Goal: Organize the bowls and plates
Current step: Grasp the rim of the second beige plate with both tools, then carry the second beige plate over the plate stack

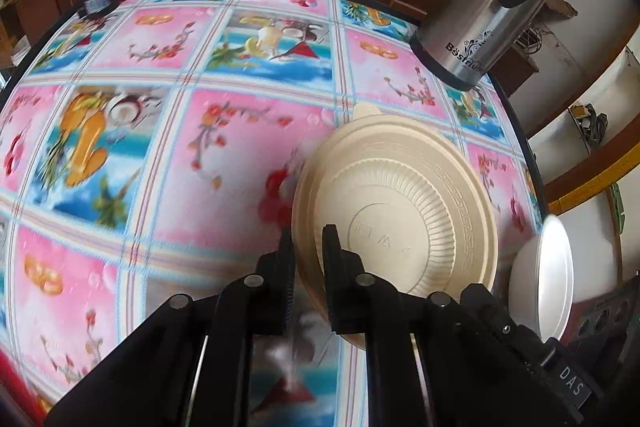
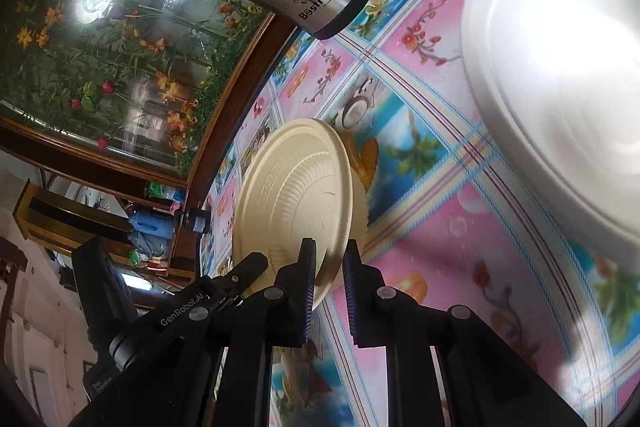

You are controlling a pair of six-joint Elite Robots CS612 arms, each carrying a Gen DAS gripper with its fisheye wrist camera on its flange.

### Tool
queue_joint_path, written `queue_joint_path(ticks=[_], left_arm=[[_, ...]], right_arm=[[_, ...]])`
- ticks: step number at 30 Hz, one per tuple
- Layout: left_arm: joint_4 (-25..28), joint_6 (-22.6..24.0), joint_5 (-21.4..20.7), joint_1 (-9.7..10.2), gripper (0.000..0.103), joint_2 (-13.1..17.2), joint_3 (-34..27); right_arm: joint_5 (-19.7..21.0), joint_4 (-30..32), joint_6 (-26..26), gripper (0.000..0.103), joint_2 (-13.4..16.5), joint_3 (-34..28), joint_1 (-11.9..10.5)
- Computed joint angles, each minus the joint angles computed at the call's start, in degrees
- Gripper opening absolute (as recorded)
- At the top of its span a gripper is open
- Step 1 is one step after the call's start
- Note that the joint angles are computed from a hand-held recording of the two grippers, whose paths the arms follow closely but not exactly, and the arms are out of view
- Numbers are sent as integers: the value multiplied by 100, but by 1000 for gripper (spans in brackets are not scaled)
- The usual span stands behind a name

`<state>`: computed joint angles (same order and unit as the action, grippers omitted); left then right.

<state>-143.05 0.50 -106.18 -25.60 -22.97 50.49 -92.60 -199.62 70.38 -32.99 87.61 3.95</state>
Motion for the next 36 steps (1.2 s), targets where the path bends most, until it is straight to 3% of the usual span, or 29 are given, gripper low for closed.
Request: queue_joint_path(ticks=[13, 24, 36], left_arm=[[-994, -39, 10, 164, 11, -762, 1612], [-1640, 60, -37, 326, 12, -1236, 2529], [-2943, 92, -63, 703, 14, -1805, 3444]], right_arm=[[-191, -157, -220, 11, -338, 567, 367], [-240, -285, -414, 10, -510, 821, 651], [-356, -366, -1058, 10, -656, 637, 1039]])
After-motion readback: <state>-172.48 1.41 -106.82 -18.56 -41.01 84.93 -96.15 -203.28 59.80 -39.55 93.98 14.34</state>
